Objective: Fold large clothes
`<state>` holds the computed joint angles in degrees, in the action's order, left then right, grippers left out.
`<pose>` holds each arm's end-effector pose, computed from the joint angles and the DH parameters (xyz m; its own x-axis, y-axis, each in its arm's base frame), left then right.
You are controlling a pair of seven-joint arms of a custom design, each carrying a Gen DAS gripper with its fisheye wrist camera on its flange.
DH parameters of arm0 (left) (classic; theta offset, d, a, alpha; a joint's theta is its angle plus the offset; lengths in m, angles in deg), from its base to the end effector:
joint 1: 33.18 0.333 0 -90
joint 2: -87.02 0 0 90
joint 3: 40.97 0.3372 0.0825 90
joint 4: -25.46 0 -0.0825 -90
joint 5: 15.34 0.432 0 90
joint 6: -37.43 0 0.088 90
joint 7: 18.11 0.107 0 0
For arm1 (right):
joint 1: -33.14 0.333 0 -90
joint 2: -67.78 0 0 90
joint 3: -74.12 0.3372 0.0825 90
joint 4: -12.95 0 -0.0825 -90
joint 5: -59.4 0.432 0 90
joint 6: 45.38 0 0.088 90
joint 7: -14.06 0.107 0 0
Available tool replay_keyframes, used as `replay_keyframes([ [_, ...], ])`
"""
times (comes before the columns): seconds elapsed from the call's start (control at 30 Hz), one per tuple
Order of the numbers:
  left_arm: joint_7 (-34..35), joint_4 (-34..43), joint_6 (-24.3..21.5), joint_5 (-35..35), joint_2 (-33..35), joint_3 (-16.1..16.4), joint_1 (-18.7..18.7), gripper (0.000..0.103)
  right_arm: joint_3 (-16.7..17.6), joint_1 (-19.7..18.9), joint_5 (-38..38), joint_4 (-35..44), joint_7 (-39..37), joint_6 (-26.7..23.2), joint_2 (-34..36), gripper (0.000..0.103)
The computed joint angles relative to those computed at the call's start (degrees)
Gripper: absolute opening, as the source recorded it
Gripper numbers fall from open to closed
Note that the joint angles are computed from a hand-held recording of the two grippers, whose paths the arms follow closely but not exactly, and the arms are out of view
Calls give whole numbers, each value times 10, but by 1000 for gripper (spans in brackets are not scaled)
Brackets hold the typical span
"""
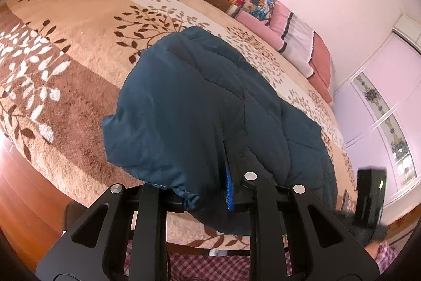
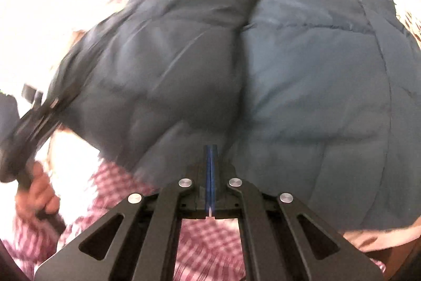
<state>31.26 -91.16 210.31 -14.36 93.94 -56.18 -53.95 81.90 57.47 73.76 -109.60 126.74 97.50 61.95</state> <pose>0.5418 -0.3874 0.4877 -0.1056 -0.8543 0.5089 -0.7883 -0.2400 -0.5665 0.5054 0.3177 0.4983 0.0596 -0.9333 -0.3541 -0.9498 0.0561 -0.3077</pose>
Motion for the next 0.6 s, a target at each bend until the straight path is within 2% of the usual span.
replay_keyframes([
  [0.17,14,3,-10,-7,-5,-7,-1,19,2,5,17,12,-20,-47,43,1],
  [0.27,-30,-1,-11,50,-11,10,-18,19,4,4,-1,16,-9,-39,60,1],
  [0.37,-53,3,-16,77,-14,13,-21,19,2,0,17,11,-27,-31,60,0],
  [0.43,-85,6,-19,117,-18,20,-27,18,2,-2,34,0,-34,-24,51,0],
  [0.53,-95,13,-26,144,-22,17,-25,18,-2,-3,70,-29,-68,1,10,1],
  [0.6,-107,20,-34,174,-23,17,-27,18,-5,-9,46,-62,-54,32,-36,1],
])
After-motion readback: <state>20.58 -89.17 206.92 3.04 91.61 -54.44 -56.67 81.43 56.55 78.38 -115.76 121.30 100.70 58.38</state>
